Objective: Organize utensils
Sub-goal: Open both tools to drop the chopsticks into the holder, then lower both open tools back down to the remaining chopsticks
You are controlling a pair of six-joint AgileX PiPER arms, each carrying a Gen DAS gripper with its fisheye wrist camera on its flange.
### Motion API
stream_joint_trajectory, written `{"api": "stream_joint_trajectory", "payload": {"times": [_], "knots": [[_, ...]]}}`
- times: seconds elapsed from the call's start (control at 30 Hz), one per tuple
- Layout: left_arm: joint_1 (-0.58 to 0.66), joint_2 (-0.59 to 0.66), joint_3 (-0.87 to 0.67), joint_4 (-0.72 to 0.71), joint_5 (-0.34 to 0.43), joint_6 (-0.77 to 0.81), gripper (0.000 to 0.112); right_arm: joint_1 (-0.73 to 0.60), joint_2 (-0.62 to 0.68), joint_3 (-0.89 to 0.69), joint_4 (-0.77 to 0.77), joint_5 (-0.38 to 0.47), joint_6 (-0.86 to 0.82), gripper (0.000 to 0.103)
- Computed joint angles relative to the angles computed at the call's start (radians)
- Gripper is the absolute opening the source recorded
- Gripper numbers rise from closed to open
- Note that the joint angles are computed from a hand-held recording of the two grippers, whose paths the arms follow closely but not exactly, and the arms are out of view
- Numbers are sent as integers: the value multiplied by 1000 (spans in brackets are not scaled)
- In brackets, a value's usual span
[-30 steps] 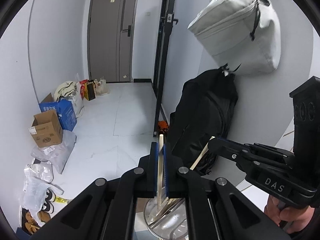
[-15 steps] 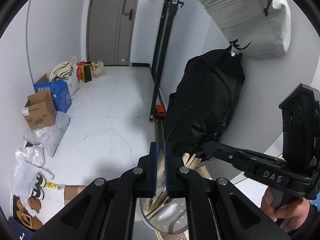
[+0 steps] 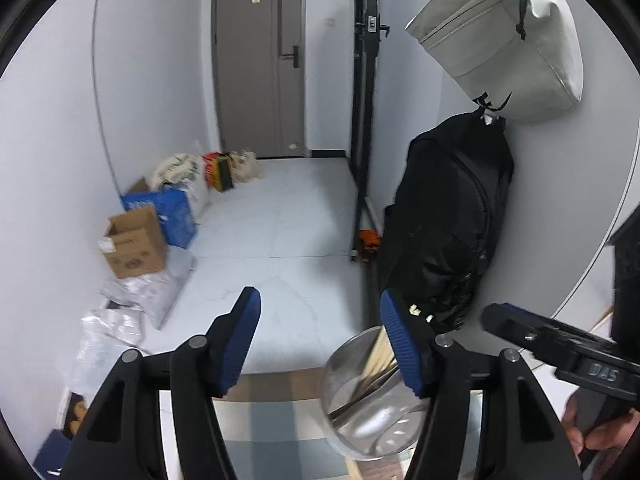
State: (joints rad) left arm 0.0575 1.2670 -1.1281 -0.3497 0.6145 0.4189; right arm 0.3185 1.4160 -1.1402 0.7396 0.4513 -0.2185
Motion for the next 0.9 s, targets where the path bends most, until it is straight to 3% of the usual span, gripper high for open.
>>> {"api": "stream_joint_trajectory", "payload": {"times": [0.1,0.27,0.43,0.5,0.73,0.8,0.9], "knots": [[-17,-44,28,95,-14,-75,58,7,-53,53,-1,-17,4,64],[-14,-107,73,137,-11,-122,68,51,-99,92,-136,-41,139,66],[-18,-177,137,185,-21,-167,69,108,-170,162,-286,-67,297,68],[-29,-201,157,221,-21,-207,77,126,-195,181,-335,-65,349,68],[-50,-307,242,277,-23,-264,82,234,-278,251,-661,-70,677,74],[-55,-330,268,290,-18,-281,90,261,-296,271,-741,-62,758,75],[-51,-371,331,301,-39,-298,93,315,-315,299,-902,-39,912,78]]}}
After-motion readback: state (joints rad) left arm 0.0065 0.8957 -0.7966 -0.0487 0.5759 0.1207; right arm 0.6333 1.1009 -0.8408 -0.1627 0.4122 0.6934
